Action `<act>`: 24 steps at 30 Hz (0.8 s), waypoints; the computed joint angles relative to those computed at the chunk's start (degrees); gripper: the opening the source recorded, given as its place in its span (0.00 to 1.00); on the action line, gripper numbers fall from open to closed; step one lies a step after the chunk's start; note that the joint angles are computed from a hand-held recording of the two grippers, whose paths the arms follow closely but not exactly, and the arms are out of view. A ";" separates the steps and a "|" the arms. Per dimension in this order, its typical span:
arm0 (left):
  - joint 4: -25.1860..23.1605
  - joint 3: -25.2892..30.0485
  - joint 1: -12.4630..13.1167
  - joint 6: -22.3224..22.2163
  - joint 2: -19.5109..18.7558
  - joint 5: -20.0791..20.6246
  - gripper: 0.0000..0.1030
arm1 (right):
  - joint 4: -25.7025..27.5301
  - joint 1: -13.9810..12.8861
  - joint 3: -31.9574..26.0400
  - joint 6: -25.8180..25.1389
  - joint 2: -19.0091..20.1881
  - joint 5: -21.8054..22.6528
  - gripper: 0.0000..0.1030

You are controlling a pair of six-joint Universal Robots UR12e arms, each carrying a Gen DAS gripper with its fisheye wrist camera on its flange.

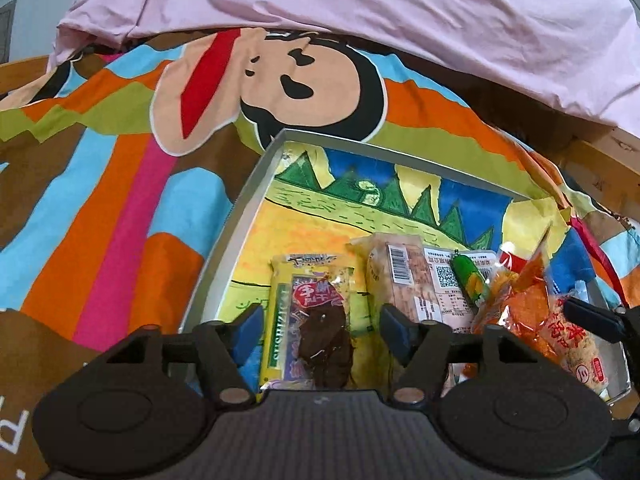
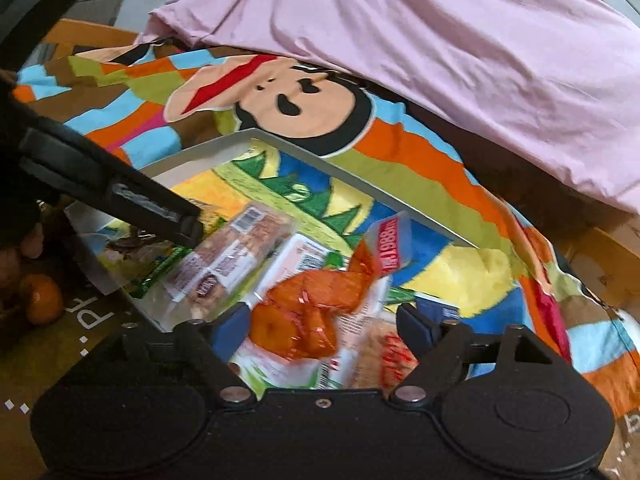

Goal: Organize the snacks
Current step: 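Carry the jerky pack with left tool into the tray while right tool carries the tofu bag there, then open both tools and lift them away from the tray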

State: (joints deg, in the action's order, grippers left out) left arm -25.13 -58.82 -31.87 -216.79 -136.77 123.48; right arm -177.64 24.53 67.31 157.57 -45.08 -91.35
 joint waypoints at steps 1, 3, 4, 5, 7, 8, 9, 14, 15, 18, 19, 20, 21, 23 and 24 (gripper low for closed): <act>0.25 -0.20 -0.08 -0.10 0.18 0.14 0.77 | -0.28 -0.03 0.38 0.58 -0.30 -0.61 0.82; 0.98 -0.78 -0.43 -0.53 0.64 1.14 0.82 | -0.71 -0.16 1.35 2.10 -1.20 -1.88 0.85; 1.07 -0.98 -0.60 -0.60 0.85 1.52 0.83 | -1.01 -0.31 2.11 3.35 -1.88 -2.24 0.86; 1.04 -1.26 -0.78 -0.61 1.15 1.81 0.85 | -1.32 -0.51 2.79 4.59 -2.48 -2.34 0.88; 0.97 -1.67 -1.25 -0.43 1.66 2.62 0.87 | -2.52 -0.97 4.51 7.74 -3.88 -2.10 0.92; 1.06 -1.87 -1.49 -0.19 1.91 3.03 0.89 | -3.36 -1.28 5.52 9.44 -4.70 -1.49 0.96; 1.27 -2.13 -1.77 0.12 2.21 3.51 0.91 | -4.36 -1.52 6.49 10.85 -5.44 -1.07 0.96; 2.77 -4.42 -3.37 0.56 4.29 6.36 0.97 | -9.23 -2.13 11.76 17.14 -9.49 -1.54 0.99; 2.95 -5.21 -3.80 0.27 4.92 7.07 0.97 | -10.02 -2.22 12.90 18.06 -10.43 -1.53 0.99; 3.51 -7.75 -4.95 -0.96 6.94 8.64 0.98 | -12.45 -2.24 15.47 19.06 -12.77 -1.96 0.99; 3.82 -8.65 -5.39 -1.22 7.72 9.15 0.98 | -13.55 -2.17 16.42 19.21 -13.60 -2.26 0.99; 4.03 -9.19 -5.70 -1.27 8.28 9.54 0.98 | -14.71 -2.11 17.24 19.31 -14.38 -2.41 0.99; 4.42 -9.78 -6.10 -1.13 8.94 10.07 0.98 | -15.94 -2.04 18.10 19.40 -15.22 -2.61 0.99; 5.39 -10.69 -6.81 -0.48 10.07 11.23 0.99 | -17.95 -1.80 19.61 19.65 -16.98 -3.45 0.99; 6.03 -11.07 -7.20 -0.18 10.62 12.14 0.99 | -18.87 -1.70 20.35 19.67 -17.94 -3.71 0.99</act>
